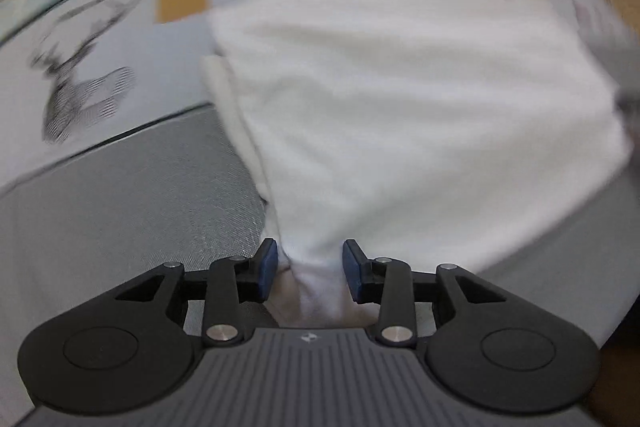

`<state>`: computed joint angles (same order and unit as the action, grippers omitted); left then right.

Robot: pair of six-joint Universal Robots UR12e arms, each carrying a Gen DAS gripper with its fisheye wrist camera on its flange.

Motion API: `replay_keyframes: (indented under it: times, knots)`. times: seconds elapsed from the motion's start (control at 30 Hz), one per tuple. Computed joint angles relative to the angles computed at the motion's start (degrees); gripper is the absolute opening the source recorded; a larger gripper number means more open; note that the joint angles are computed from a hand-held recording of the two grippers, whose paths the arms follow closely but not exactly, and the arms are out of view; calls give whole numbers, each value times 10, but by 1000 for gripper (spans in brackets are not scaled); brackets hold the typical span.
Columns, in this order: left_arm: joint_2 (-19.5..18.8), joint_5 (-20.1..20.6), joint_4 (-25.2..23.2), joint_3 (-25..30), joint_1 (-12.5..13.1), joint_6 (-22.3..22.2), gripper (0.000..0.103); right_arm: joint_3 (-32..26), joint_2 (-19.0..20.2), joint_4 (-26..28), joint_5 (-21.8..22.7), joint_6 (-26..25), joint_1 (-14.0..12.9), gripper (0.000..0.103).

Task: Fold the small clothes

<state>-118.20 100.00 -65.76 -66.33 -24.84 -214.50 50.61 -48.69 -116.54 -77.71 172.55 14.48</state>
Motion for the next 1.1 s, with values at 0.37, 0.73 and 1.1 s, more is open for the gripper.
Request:
replay_keyframes:
  times: [0.37, 0.73, 1.1]
  knots:
    - [30, -48, 27, -62, 11, -139, 56, 59, -35, -6, -22, 43, 5, 65]
    - [53, -31, 82, -84, -2, -114, 8, 97, -62, -50, 22, 79, -4, 5]
    - [66, 12, -7, -85, -31, -152, 13, 133, -99, -15, -30, 60, 1, 7]
